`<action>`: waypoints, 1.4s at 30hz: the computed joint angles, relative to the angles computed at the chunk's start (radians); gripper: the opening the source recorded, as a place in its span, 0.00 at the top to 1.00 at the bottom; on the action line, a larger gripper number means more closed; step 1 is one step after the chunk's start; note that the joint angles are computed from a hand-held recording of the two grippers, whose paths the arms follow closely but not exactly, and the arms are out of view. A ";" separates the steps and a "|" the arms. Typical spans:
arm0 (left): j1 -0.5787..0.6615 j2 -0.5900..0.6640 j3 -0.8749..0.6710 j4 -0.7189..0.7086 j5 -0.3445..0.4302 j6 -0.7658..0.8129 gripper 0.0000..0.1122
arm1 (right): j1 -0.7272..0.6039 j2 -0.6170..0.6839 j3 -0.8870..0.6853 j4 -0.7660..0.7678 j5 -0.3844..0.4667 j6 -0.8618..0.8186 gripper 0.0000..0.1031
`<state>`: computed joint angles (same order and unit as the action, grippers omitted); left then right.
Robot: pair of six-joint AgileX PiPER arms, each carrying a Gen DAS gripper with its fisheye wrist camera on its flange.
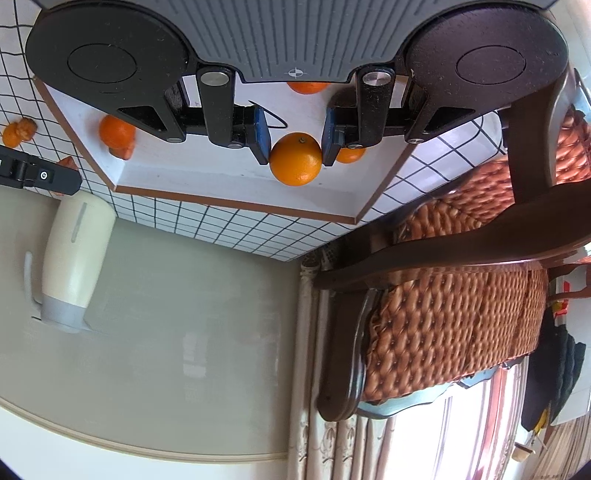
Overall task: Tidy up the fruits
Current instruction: 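Open both grippers to drop the tangerine and jujube into the box, then move both open grippers back toward the remaining fruit on the cloth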
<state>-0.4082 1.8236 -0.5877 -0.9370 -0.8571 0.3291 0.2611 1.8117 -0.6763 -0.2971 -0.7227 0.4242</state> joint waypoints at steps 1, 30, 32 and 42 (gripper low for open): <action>0.001 0.002 -0.002 -0.003 -0.001 -0.001 0.73 | 0.002 0.002 -0.002 0.007 -0.001 -0.003 0.83; 0.145 0.101 -0.156 0.077 0.080 0.035 0.73 | 0.087 0.133 -0.204 0.212 0.140 -0.105 0.83; 0.151 0.119 -0.186 0.059 0.094 0.058 0.73 | 0.085 0.144 -0.241 0.203 0.198 -0.100 0.78; 0.070 0.112 -0.174 -0.032 -0.069 0.092 0.08 | 0.071 0.074 -0.081 0.262 -0.061 -0.125 0.13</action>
<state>-0.3385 1.9351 -0.7622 -0.9694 -0.9258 0.4213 0.3317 1.8860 -0.7573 -0.0348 -0.7842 0.2992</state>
